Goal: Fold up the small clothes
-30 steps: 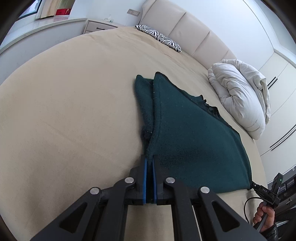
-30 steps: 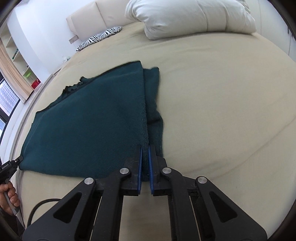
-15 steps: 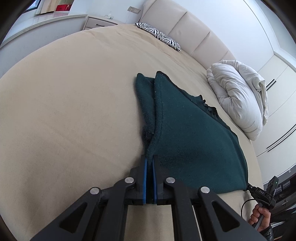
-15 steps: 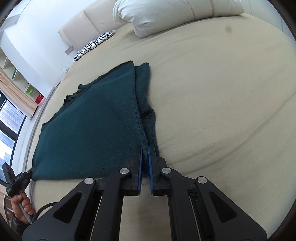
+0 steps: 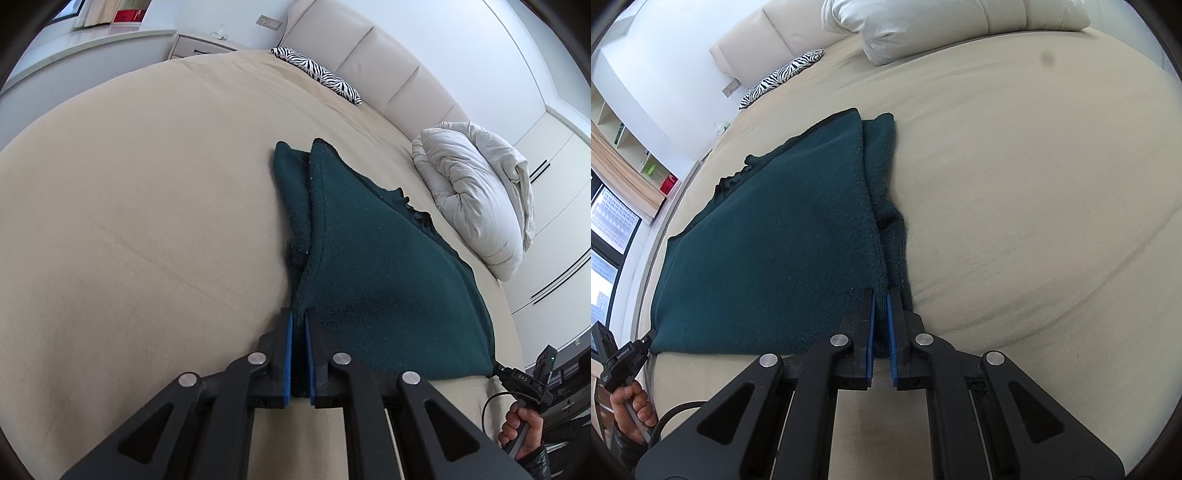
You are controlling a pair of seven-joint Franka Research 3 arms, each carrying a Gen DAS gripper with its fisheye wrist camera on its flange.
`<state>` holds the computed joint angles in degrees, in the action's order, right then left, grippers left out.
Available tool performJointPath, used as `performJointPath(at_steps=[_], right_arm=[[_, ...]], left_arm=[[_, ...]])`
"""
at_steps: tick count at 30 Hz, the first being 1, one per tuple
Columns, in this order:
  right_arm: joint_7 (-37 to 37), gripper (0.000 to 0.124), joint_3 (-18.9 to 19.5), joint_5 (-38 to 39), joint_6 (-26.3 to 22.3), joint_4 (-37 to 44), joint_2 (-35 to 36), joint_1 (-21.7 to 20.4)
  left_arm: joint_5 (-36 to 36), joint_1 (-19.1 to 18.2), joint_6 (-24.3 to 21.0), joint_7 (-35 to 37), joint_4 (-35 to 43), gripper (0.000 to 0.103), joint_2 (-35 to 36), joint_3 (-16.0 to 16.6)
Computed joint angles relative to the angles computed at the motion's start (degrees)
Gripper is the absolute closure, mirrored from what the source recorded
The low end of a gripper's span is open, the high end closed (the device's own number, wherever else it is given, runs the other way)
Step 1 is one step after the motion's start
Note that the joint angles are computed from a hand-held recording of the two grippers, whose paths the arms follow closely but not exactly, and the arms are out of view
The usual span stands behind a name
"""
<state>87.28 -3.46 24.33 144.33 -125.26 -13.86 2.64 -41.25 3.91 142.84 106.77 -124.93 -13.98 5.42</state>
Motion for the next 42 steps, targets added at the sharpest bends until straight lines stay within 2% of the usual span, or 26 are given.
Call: performJointPath(at_steps=[3,6,8,10,13,14,16,18,21,23,26,28,29,30,31,32,33,34,35,37,40,42], right_arm=[[0.8,0.118,-0.3,1.2,-0.9,0.6,0.2,0.0],[2.7,0.114,-0.1,0.1,-2.0,1.1,-0.5,-0.6],[7.3,0.089,1.8,-5.6,0.5,0.5,-2.0,-2.3],[9.1,0.075,2.0,-6.6,4.0,-0.1,-3.5,-2.4],[5.4,0.073,0.5,-2.5,6.0,3.1,-2.1,0.5],[3.5,0.073,0.0,-0.7,5.6,4.9,-0.7,1.6],[-0.4,0.073,-0.3,2.9,4.4,9.7,3.1,3.6],[-3.8,0.073,0.3,6.2,3.0,15.9,8.5,5.0],[-5.9,0.073,2.4,8.4,-0.6,26.7,17.8,5.6],[-9.1,0.073,4.4,13.9,-3.8,34.3,24.3,5.0],[-6.8,0.073,6.6,15.1,-8.3,45.0,33.3,4.6],[-4.0,0.073,8.3,14.5,-12.3,52.1,39.6,3.2],[-2.2,0.074,7.3,13.8,-13.3,53.9,41.3,3.7],[-1.4,0.075,7.7,14.3,-12.9,54.7,42.6,2.9],[-3.7,0.079,9.6,18.6,-11.0,53.6,43.1,0.6],[-5.7,0.089,10.7,22.0,-9.0,51.5,42.5,-1.0],[-7.4,0.096,11.7,26.2,-6.9,48.9,41.7,-2.9],[-8.9,0.106,12.4,29.6,-5.7,47.1,41.0,-4.2],[-11.9,0.111,13.6,35.8,-3.6,43.9,39.7,-6.4],[-16.5,0.113,14.0,44.3,-0.4,39.8,37.4,-8.4],[-19.6,0.109,11.7,48.5,4.6,36.2,34.7,-8.2],[-21.4,0.112,10.9,52.8,5.3,34.2,33.6,-8.9]], left_arm=[[-0.7,0.2,-1.7,-0.1,-0.1,0.091,-0.8,0.4],[4.3,1.1,-0.5,-2.4,0.0,0.089,-2.7,-0.8],[7.3,0.7,1.8,-3.1,0.8,0.089,-3.5,-1.1],[8.7,-0.4,2.8,-2.8,3.1,0.086,-2.5,-0.9],[10.4,-1.8,5.1,-2.6,8.0,0.073,1.7,-1.7],[11.8,-1.9,6.4,-3.1,10.0,0.072,3.8,-2.6],[14.6,-1.9,8.4,-4.3,13.5,0.072,7.7,-4.2],[15.3,-1.8,8.0,-5.4,18.4,0.072,12.4,-5.8],[19.0,-1.3,9.5,-7.5,23.2,0.072,17.7,-8.5],[23.3,-1.1,9.5,-10.4,26.3,0.072,21.0,-9.9],[33.0,-1.5,9.0,-15.6,31.2,0.07,26.2,-10.4],[34.8,-0.4,6.1,-16.6,34.1,0.07,29.1,-11.2],[32.7,0.7,5.5,-15.7,34.3,0.07,29.7,-11.9],[26.6,3.9,6.4,-12.6,33.4,0.07,29.8,-14.5],[20.7,6.1,7.0,-9.4,32.9,0.07,29.8,-16.4],[16.4,7.7,6.6,-7.1,33.0,0.07,30.0,-17.5],[14.0,8.3,6.1,-6.1,33.5,0.072,30.3,-17.8],[12.6,8.6,5.6,-6.0,33.8,0.078,30.6,-17.7],[12.2,8.4,5.5,-6.2,33.8,0.079,30.7,-17.5],[12.3,8.0,5.7,-6.1,33.7,0.079,30.6,-17.1],[11.3,8.0,5.6,-5.7,33.6,0.079,30.5,-17.0],[9.5,8.4,5.6,-5.2,33.1,0.079,30.0,-17.2]])
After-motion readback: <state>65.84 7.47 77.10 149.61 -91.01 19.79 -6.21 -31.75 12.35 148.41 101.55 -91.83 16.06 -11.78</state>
